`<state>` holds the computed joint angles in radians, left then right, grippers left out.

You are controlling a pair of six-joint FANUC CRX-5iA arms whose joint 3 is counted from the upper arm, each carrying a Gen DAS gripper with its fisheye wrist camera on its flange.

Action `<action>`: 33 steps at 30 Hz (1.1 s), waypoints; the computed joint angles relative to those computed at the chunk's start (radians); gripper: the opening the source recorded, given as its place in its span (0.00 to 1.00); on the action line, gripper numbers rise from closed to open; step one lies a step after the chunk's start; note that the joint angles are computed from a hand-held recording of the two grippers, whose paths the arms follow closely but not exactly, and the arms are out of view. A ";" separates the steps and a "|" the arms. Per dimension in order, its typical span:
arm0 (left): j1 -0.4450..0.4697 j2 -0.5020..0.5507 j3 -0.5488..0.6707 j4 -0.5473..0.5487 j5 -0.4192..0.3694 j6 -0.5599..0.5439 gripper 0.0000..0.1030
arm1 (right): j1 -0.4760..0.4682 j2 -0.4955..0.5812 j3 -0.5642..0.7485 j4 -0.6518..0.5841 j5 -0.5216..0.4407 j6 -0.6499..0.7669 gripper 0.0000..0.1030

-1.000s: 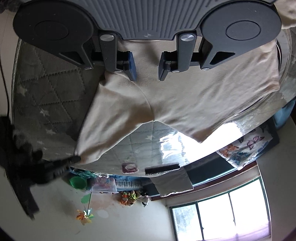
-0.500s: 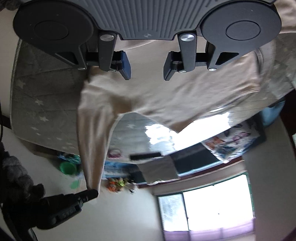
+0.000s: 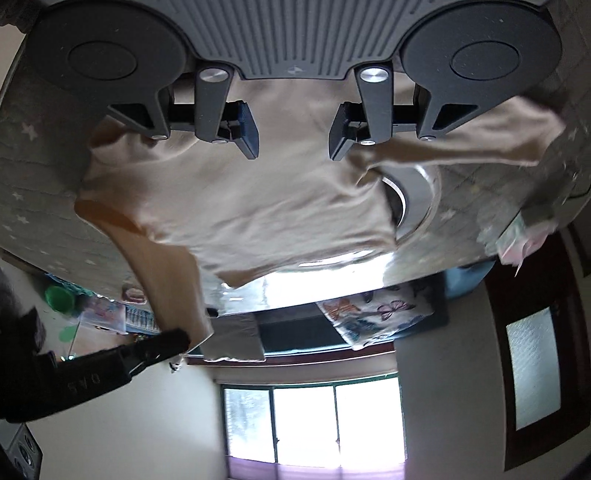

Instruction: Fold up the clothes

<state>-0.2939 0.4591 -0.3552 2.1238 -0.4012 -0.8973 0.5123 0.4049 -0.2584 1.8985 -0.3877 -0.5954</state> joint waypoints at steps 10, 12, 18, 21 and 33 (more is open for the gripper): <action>0.006 -0.003 -0.007 0.000 0.018 0.014 0.44 | -0.028 -0.009 0.007 0.201 0.139 -0.143 0.16; 0.010 -0.003 -0.006 -0.012 0.011 0.027 0.44 | -0.019 -0.034 -0.028 0.124 0.127 -0.070 0.17; 0.012 0.011 0.015 -0.084 -0.004 0.086 0.44 | 0.066 -0.066 -0.099 -0.404 0.023 0.341 0.17; 0.018 0.026 0.033 -0.161 -0.003 0.157 0.44 | 0.083 -0.066 -0.122 -0.526 0.001 0.420 0.17; 0.055 0.067 0.088 -0.411 0.000 0.429 0.15 | 0.034 -0.092 -0.215 -0.405 0.064 0.248 0.23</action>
<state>-0.2394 0.5258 -0.2677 1.7129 -0.4012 -0.4678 0.5461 0.3133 -0.4730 1.4937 -0.3237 -0.3472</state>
